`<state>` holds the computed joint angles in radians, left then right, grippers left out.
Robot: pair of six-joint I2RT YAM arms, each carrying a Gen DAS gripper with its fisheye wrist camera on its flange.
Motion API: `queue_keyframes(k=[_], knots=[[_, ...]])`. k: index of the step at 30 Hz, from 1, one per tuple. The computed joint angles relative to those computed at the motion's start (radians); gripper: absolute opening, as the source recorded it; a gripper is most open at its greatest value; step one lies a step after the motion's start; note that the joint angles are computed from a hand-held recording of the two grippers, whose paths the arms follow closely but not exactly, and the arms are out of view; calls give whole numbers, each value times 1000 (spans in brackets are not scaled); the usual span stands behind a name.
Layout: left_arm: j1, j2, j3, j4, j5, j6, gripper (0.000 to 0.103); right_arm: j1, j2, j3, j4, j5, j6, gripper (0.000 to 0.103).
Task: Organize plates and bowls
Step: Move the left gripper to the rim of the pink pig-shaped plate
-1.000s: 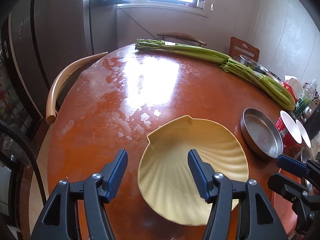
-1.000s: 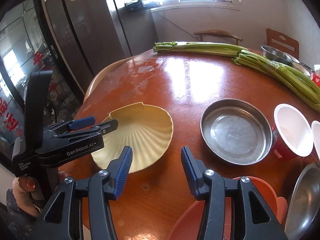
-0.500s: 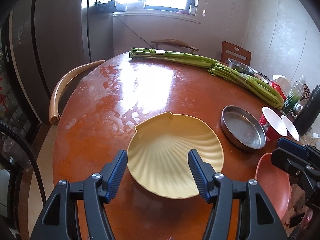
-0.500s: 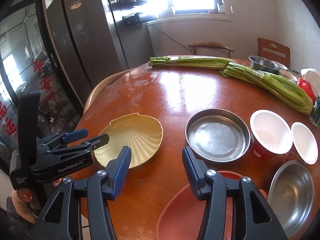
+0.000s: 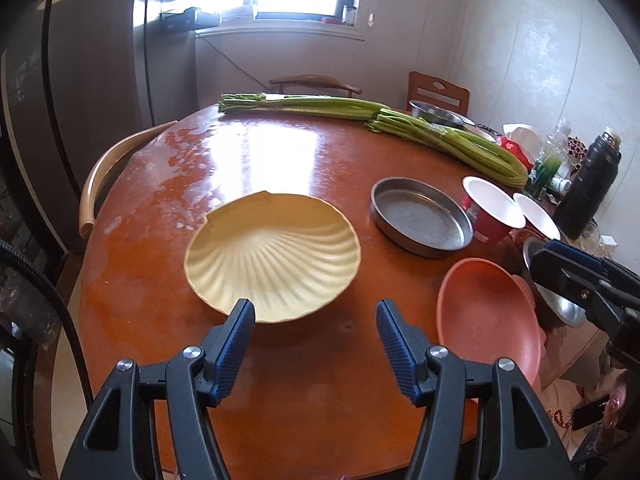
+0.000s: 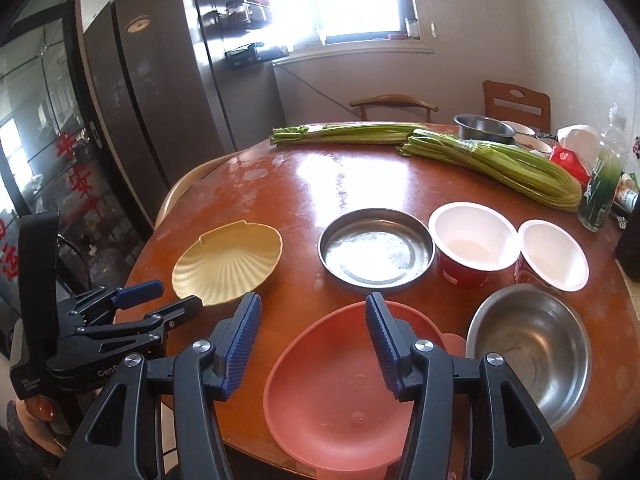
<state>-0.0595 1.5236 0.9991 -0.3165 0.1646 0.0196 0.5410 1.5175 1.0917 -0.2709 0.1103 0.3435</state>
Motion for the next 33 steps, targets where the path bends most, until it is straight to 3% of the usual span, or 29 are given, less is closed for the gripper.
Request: queue_keyframes(k=[12, 23, 33], knots=[[-192, -41, -62, -8, -79, -55, 63, -8, -148, -156, -32, 11, 2, 56], [-295, 49, -50, 9, -143, -91, 63, -49, -230, -303, -40, -7, 2, 56], [-313, 141, -11, 21, -155, -104, 63, -83, -182, -341, -11, -48, -4, 56]])
